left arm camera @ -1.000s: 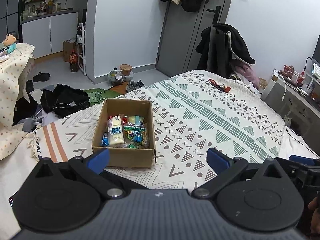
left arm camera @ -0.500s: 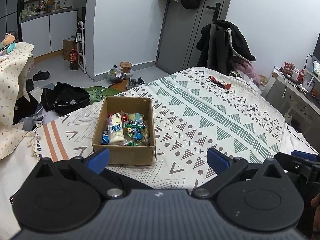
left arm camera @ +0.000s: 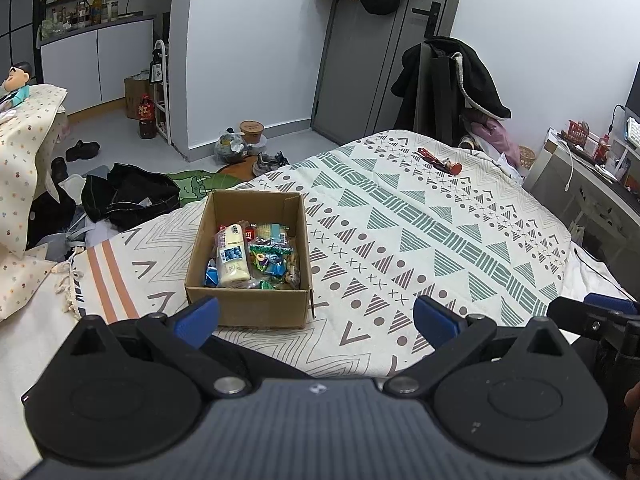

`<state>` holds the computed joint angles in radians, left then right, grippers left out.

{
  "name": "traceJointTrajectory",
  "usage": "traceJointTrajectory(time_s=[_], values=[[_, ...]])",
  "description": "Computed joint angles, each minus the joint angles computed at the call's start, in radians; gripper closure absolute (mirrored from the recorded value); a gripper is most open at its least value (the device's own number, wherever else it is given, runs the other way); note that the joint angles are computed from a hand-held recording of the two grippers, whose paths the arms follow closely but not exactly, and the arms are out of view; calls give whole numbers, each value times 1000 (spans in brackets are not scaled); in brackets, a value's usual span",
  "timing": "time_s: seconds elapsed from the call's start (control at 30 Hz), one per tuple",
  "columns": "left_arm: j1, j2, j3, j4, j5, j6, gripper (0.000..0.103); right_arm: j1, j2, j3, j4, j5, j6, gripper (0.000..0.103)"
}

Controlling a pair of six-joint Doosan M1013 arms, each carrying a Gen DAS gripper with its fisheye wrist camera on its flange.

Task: Organize snacks

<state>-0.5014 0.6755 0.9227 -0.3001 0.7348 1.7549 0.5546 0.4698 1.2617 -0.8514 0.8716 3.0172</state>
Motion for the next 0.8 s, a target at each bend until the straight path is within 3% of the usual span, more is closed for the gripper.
traceJointTrajectory(time_s=[0.8], values=[[-1, 4, -25, 5, 24, 16, 0, -3, 10, -25, 20, 14, -30, 0]])
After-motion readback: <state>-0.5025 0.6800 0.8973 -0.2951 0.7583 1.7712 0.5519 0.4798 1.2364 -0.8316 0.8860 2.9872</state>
